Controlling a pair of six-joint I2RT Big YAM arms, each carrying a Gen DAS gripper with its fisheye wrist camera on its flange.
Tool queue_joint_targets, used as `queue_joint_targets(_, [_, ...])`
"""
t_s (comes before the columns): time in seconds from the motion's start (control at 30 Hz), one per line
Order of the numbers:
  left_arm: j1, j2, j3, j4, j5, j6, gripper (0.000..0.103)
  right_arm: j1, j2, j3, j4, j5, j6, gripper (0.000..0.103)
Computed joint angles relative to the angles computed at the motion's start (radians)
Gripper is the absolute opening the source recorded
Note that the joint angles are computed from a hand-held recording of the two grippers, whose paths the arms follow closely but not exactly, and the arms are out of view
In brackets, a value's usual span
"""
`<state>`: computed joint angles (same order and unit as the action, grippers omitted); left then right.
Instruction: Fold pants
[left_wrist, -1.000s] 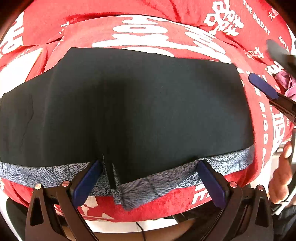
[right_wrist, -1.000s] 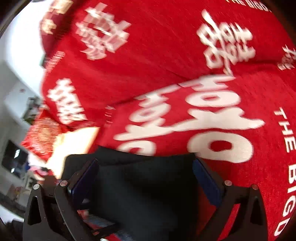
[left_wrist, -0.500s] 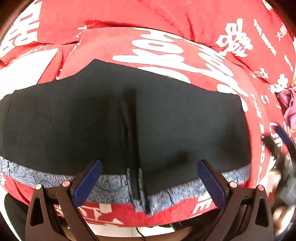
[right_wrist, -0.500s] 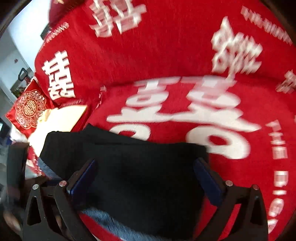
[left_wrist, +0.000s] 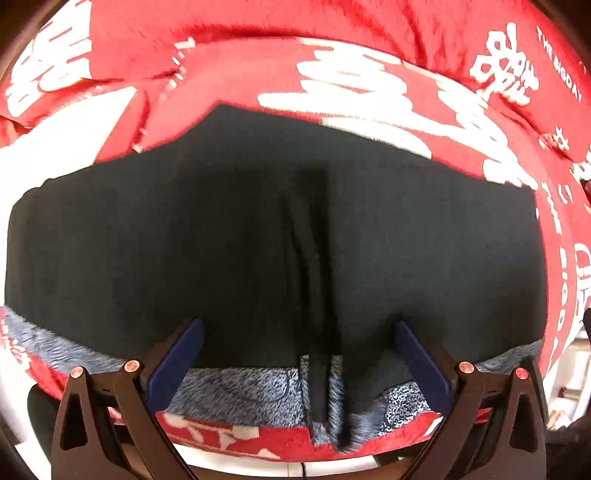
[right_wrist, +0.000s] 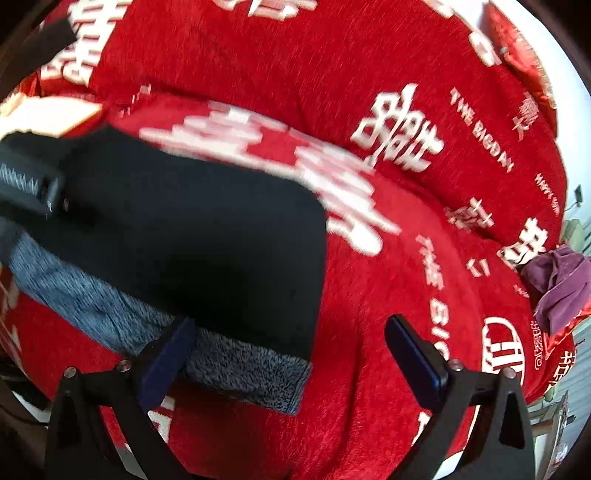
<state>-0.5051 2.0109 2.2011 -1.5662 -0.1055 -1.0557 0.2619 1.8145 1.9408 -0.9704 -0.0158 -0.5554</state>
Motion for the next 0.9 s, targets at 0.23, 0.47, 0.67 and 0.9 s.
queue_joint_targets(0.23, [0.0,-0.063,-0.055,0.027,-0.075,0.018,0.103,0.025,0.055,0.05,-0.181,-0.058,0.015,0.102])
queue_joint_targets(0.47, [0.019,-0.172,-0.243,0.177,-0.064,0.028,0.103,0.031,0.049,0.103,-0.191,-0.2,0.069,0.102])
queue_joint_targets(0.67, [-0.007,-0.223,-0.267,0.18,-0.161,0.038,0.103,0.078,0.157,0.201,-0.264,-0.133,0.119,0.103])
queue_joint_targets(0.9, [0.053,-0.275,-0.436,0.167,-0.075,0.019,0.103,0.108,0.193,0.264,-0.31,-0.13,0.135,0.103])
